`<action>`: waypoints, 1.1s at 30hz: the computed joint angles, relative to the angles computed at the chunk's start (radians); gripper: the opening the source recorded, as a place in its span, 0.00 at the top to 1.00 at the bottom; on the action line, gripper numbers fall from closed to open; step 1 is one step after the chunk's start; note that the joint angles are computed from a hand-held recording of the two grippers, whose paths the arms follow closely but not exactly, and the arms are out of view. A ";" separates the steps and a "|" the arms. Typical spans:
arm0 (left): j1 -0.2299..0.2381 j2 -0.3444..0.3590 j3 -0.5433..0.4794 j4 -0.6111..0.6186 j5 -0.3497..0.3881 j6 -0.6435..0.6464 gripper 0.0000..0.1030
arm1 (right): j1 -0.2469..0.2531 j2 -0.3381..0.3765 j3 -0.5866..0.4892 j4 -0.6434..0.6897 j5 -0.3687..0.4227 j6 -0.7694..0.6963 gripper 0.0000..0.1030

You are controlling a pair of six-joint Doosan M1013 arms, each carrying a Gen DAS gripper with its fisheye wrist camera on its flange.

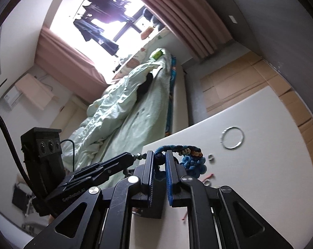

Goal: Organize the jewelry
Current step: 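Carry the blue keychain into the black box and open the right tool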

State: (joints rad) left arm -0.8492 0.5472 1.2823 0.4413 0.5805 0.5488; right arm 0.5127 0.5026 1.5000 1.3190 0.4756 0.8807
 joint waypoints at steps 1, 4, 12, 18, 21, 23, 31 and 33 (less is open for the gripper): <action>-0.001 -0.009 0.014 0.020 -0.003 -0.031 0.91 | 0.003 0.001 -0.002 0.002 0.001 -0.007 0.88; 0.001 -0.033 0.056 0.064 -0.014 -0.113 0.91 | 0.012 0.004 -0.009 -0.003 0.006 -0.016 0.88; 0.007 -0.071 0.126 0.116 -0.004 -0.240 0.91 | 0.031 0.021 -0.031 -0.021 0.014 -0.006 0.88; 0.011 -0.087 0.151 0.099 -0.001 -0.256 0.88 | 0.046 0.035 -0.054 -0.038 0.032 0.000 0.88; 0.020 -0.093 0.165 0.076 -0.018 -0.271 0.85 | 0.053 0.040 -0.062 -0.032 0.047 -0.016 0.88; 0.024 -0.098 0.172 0.076 -0.020 -0.286 0.83 | 0.060 0.049 -0.074 -0.026 0.069 -0.029 0.88; 0.019 -0.128 0.211 0.225 -0.005 -0.465 0.30 | 0.085 0.085 -0.120 -0.012 0.131 -0.055 0.88; 0.018 -0.133 0.220 0.247 0.014 -0.501 0.30 | 0.092 0.100 -0.139 -0.016 0.154 -0.042 0.88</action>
State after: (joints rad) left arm -0.8307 0.4138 1.5020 0.6886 0.5941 0.0474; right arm 0.6051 0.6021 1.3607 1.3030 0.6298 0.8385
